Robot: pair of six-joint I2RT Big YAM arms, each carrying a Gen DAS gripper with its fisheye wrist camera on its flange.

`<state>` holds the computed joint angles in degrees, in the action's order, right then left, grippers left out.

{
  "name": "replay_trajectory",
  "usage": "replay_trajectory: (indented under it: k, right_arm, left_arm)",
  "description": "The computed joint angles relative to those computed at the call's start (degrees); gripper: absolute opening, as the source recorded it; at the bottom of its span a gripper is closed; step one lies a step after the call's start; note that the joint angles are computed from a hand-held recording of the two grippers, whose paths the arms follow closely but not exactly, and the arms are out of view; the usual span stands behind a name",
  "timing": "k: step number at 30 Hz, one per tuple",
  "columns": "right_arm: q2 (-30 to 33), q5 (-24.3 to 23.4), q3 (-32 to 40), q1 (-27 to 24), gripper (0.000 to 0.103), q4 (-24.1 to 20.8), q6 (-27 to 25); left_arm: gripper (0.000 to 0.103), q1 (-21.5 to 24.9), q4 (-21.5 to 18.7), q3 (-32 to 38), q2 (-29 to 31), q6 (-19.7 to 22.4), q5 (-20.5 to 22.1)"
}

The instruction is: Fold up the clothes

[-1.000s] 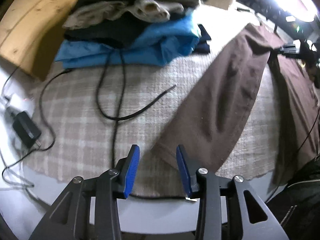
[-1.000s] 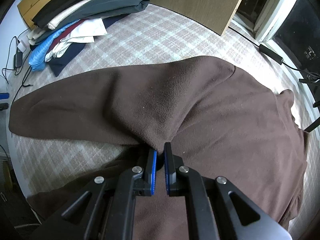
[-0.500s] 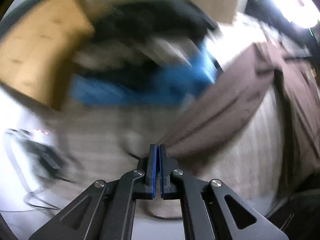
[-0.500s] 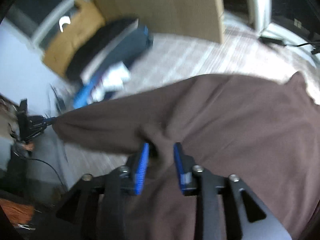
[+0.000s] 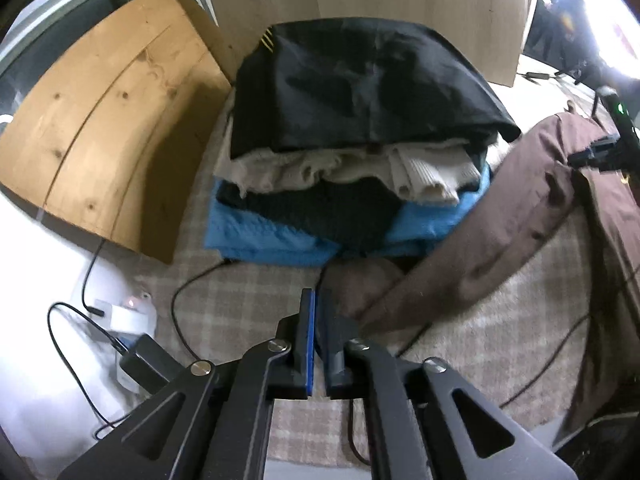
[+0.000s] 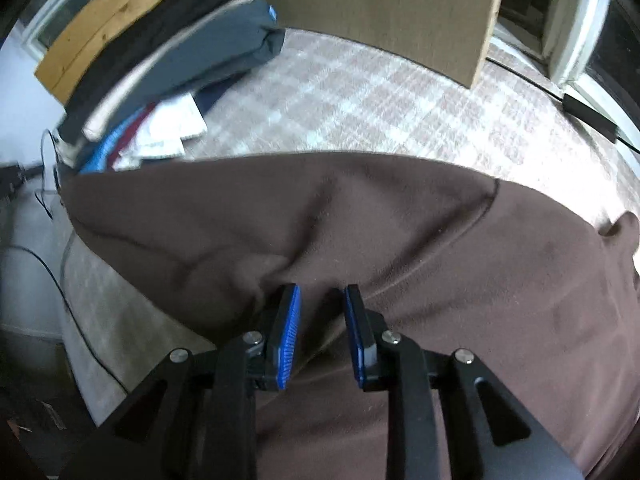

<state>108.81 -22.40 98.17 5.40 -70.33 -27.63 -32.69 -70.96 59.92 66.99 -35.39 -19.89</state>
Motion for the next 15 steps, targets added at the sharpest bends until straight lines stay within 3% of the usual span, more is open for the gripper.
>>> replay_trajectory:
  k: [1,2,5,10,15]
  right_arm:
    - [-1.5,-0.7,-1.1,-0.6,0.023,0.4,0.3]
    - [-3.1,-1.2,-2.4,-1.2,0.023,0.8,0.6]
    - [-9.3,-3.5,-8.3,-3.1,0.023,1.3,1.9]
    - [-17.4,-4.7,-18.5,-5.4,0.023,2.1,2.6]
    - [-19.6,-6.1,-23.7,-4.3,0.023,4.7,2.8]
  left_arm:
    - [0.020,-0.7,-0.3,-0.3,-0.2,-0.4,-0.1]
    - [0.022,-1.5,-0.3,-0.7,-0.4,-0.9,0.0]
    - [0.020,-5.1,2.4,-2.5,-1.1,-3.9,2.7]
    - [0.021,-13.5,12.5,-3.1,3.1,-6.6,10.9]
    - [0.021,-19.3,20.1,-1.6,8.2,-6.9,15.7]
